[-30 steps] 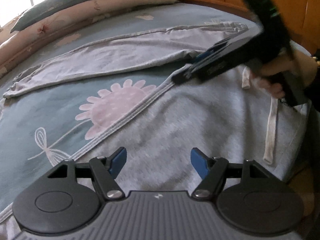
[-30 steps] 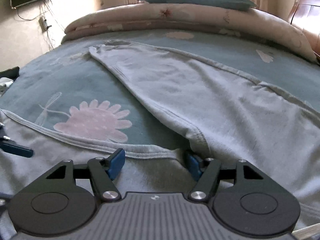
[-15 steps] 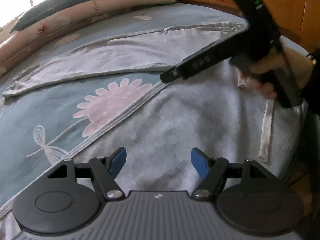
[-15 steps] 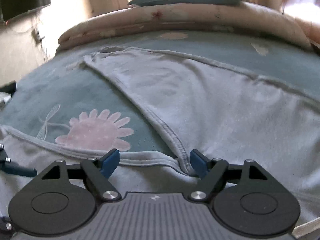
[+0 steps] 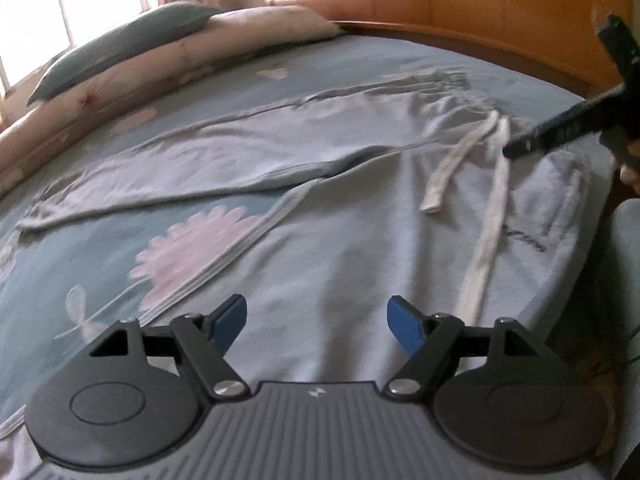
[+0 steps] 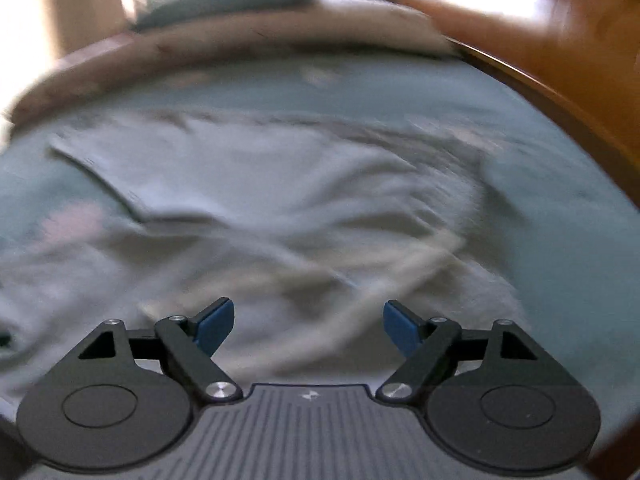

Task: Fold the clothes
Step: 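Move both open grippers over the sweatpants toward the drawstrings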

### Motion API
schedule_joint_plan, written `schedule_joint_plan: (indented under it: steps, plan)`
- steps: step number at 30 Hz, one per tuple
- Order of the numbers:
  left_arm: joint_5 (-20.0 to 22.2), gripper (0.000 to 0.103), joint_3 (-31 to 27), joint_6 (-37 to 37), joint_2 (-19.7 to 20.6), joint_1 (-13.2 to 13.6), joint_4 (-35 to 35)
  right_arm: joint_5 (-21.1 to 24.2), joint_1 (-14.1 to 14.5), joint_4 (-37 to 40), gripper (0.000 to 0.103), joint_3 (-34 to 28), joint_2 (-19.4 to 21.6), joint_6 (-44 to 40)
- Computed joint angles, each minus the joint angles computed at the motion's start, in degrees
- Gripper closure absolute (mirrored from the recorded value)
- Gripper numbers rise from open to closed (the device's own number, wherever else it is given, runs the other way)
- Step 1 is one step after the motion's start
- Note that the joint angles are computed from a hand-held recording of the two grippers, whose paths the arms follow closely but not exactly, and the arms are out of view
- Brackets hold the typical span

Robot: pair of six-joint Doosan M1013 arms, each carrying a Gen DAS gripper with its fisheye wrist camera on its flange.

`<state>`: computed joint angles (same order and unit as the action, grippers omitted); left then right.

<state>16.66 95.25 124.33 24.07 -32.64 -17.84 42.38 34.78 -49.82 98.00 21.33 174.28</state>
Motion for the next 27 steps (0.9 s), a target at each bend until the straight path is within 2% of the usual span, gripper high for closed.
schedule_joint_plan:
  steps: [2, 5, 7, 8, 9, 11, 13, 14, 16, 18, 20, 22, 24, 26, 27]
  plan:
    - [0.08, 0.025, 0.22, 6.75, 0.04, -1.01, -6.38, 0.9, 0.63, 0.09, 0.018, 0.89, -0.02, -0.28]
    - [1.04, 0.025, 0.61, 23.41, 0.41, -2.2, -22.31, -0.34, 1.25, -0.76, 0.018, 1.42, 0.56, -0.74]
    - [3.27, 0.025, 0.71, 34.07, 0.96, -2.77, -32.66, 0.97, 1.7, -0.43, 0.018, 0.49, 1.91, -2.75]
    - [4.62, 0.025, 0.73, 37.88, 1.28, -2.92, -36.56, 1.77, 1.82, 0.6, 0.018, 0.09, 2.48, -3.88]
    - [6.13, 0.025, 0.63, 38.72, 1.66, -3.05, -37.93, 1.64, 1.9, 1.05, 0.017, 0.31, 2.58, -3.46]
    - [9.52, 0.025, 0.06, 35.4, 2.52, -3.41, -36.23, -0.14, 2.13, 0.46, 0.016, 1.99, 1.73, -0.32]
    - [13.01, 0.025, -0.6, 28.06, 3.26, -3.73, -30.71, -1.49, 2.57, -1.33, 0.015, 4.15, 0.33, 2.63]
    - [12.67, 0.023, 0.07, 27.23, 3.03, -4.13, -28.84, -1.85, 2.85, -1.88, 0.015, 4.94, -0.22, 3.33]
    - [9.44, 0.023, 2.21, 29.67, 1.8, -5.17, -26.29, -1.75, 3.51, -2.02, 0.015, 5.84, -0.96, 1.74]
    - [11.54, 0.023, 1.59, 27.45, 1.32, -5.33, -22.21, -1.6, 3.77, -1.21, 0.014, 6.12, -1.6, 0.22]
    - [12.89, 0.021, 0.97, 30.84, 0.99, -4.81, -25.16, -1.97, 3.27, 1.55, 0.014, 5.76, -2.25, -2.8]
    - [11.35, 0.021, 0.97, 36.25, 0.68, -4.7, -29.34, -2.47, 3.29, -4.19, 0.011, 6.17, -2.89, 1.7]
    - [10.53, 0.021, -0.02, 37.69, 1.33, -5.0, -30.88, -3.57, 2.51, -7.99, 0.004, 5.96, -2.61, 3.75]
    - [11.53, 0.021, -1.2, 39.72, 2.55, -5.0, -34.26, -5.5, 1.09, -8.91, 0.004, 5.59, -1.88, 4.51]
    - [12.67, 0.021, -2.0, 37.93, 3.3, -5.05, -33.67, -6.63, 0.33, -9.12, 0.004, 5.45, -1.46, 4.97]
